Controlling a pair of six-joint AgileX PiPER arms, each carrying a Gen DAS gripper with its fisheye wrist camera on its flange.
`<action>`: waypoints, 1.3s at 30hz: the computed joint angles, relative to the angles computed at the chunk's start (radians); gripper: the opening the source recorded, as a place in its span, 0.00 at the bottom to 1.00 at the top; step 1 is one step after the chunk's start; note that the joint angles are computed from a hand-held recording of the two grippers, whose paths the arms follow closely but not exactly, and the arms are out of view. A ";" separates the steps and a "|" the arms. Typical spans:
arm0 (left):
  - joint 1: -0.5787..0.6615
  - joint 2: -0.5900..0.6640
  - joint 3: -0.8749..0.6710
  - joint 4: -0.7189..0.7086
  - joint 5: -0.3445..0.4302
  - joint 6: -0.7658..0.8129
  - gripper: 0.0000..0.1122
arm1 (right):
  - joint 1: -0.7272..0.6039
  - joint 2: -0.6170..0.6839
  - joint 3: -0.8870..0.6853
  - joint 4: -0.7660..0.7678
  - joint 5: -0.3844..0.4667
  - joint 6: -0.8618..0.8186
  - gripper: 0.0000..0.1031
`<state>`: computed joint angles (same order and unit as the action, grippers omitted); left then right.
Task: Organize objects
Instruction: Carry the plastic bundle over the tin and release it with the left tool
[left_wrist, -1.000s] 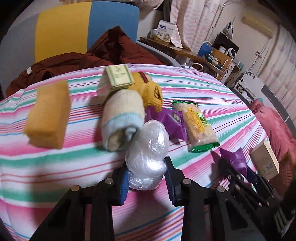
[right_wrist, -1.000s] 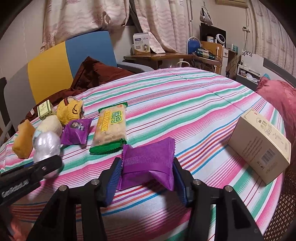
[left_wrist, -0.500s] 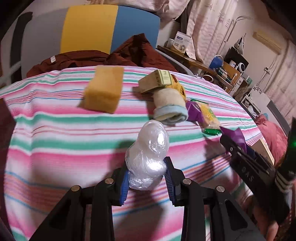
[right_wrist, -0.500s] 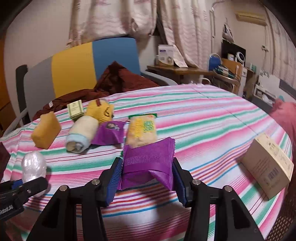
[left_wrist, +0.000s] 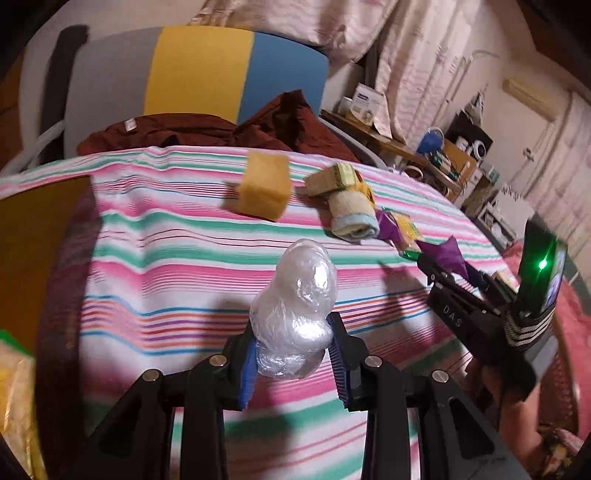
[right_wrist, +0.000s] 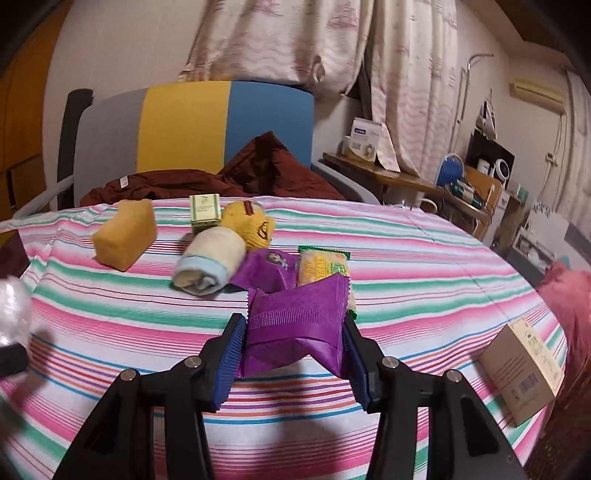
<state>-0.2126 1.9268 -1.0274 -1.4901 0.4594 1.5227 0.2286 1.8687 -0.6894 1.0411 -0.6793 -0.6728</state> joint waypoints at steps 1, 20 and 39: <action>0.019 -0.015 0.015 -0.009 0.011 0.015 0.31 | 0.005 -0.003 0.002 0.002 -0.003 -0.004 0.48; 0.391 -0.029 -0.039 0.166 0.080 -0.164 0.31 | 0.166 -0.038 0.013 0.077 -0.022 -0.034 0.47; 0.635 0.184 -0.364 0.548 0.062 -0.693 0.54 | 0.349 -0.083 -0.119 0.136 0.075 -0.080 0.47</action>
<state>0.4227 2.1105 -1.3913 -0.9420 0.5216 0.8301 0.5780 1.7859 -0.8084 1.1770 -0.6045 -0.7526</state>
